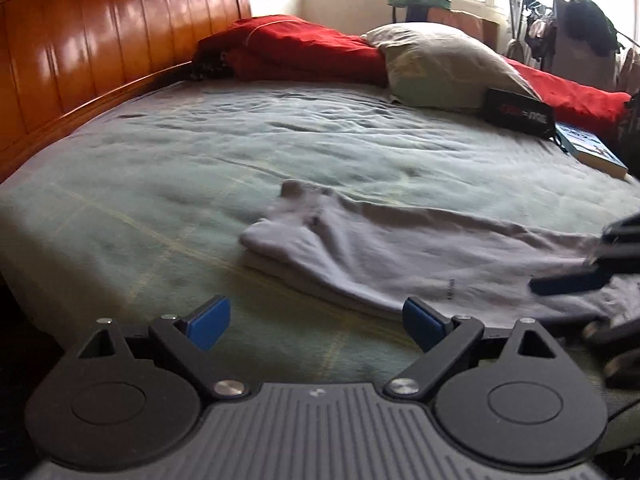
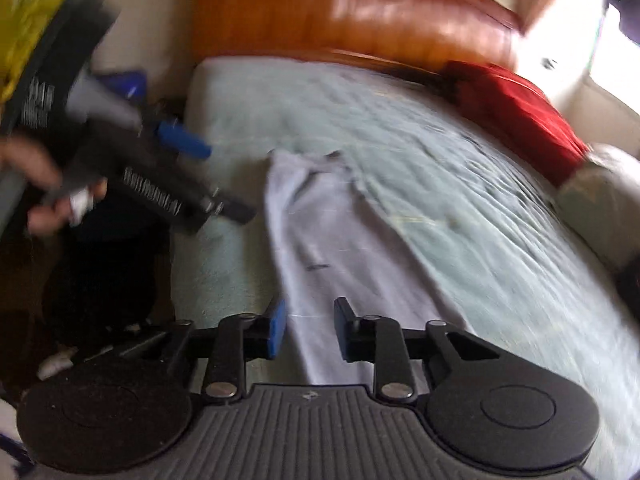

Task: Fold clothes

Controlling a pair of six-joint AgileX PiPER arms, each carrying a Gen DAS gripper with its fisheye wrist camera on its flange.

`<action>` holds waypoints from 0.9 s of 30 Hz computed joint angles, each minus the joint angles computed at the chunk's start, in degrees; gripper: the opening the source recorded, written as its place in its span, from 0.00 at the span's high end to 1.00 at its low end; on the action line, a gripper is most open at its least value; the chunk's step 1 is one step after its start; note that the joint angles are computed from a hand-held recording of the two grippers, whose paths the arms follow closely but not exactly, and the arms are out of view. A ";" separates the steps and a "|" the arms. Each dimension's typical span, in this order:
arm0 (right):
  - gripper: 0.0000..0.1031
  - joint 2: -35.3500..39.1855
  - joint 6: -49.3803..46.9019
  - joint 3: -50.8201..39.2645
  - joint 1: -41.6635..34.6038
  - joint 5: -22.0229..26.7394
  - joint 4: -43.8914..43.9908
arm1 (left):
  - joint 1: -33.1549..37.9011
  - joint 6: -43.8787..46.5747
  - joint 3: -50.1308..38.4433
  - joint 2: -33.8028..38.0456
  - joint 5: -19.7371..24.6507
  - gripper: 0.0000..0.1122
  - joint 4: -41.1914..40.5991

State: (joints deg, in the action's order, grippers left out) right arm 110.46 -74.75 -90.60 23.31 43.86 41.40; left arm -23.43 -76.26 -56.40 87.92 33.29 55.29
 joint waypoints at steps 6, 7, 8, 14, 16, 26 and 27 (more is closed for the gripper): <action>0.88 2.18 2.96 -2.40 1.23 0.57 -5.67 | 1.05 -0.35 1.04 -0.06 -2.55 0.17 -0.31; 0.89 2.26 3.08 -2.81 0.96 1.31 -5.87 | 1.12 -0.37 0.99 0.11 -2.93 0.17 -0.34; 0.91 2.34 3.16 -3.22 0.67 2.09 -6.01 | 1.01 -0.36 0.82 0.31 -3.18 0.17 -0.27; 0.98 0.66 2.78 -1.55 -0.02 2.40 -5.58 | 0.14 -0.01 0.06 1.06 -3.73 0.17 -0.12; 0.98 0.06 2.08 -0.82 -0.22 2.59 -4.85 | -0.12 -0.12 -0.01 1.03 -3.51 0.17 -0.09; 0.98 0.45 2.57 -1.44 -1.29 3.98 -4.76 | -0.21 0.83 -0.61 1.50 -3.22 0.17 -1.03; 0.98 0.53 2.69 -1.47 -1.39 4.15 -4.92 | -0.22 0.94 -0.73 1.61 -3.23 0.17 -1.12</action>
State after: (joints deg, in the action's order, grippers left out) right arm 110.99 -72.07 -92.07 21.92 48.01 36.48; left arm -23.65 -75.32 -57.13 89.54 30.06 54.17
